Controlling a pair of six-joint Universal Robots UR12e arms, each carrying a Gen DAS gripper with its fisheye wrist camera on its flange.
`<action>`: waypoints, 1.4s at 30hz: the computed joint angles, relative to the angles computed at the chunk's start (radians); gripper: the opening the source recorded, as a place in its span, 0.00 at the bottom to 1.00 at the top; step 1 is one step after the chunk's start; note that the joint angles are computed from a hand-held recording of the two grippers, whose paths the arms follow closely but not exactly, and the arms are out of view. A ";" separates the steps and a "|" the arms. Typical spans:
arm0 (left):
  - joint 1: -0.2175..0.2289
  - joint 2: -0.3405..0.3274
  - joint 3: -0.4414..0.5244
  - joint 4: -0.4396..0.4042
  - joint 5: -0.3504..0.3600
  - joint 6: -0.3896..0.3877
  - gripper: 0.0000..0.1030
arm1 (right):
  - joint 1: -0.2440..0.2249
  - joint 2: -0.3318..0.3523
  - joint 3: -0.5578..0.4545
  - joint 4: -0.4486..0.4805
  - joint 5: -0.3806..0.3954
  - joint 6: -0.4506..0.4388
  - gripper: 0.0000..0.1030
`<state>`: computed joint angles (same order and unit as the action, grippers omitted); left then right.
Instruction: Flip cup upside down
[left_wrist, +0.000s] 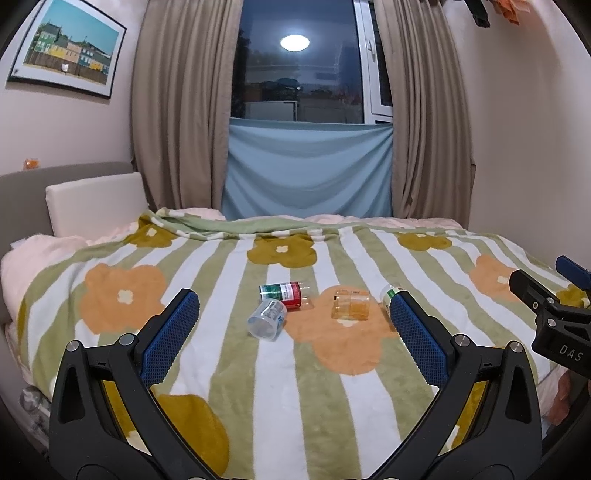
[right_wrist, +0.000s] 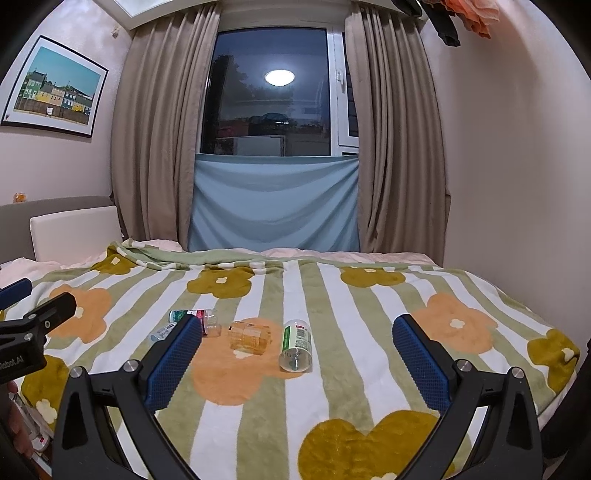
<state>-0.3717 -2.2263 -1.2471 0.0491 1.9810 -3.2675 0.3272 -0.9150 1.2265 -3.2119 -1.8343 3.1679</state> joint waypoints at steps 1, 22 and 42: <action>-0.001 -0.001 0.002 -0.003 0.005 0.003 1.00 | 0.000 0.000 0.001 -0.005 0.002 -0.002 1.00; -0.003 0.001 0.005 -0.017 0.035 0.000 1.00 | 0.008 0.003 -0.017 -0.008 0.018 -0.009 1.00; -0.002 0.003 0.004 -0.018 0.034 -0.001 1.00 | 0.007 0.003 -0.013 -0.014 0.020 -0.007 1.00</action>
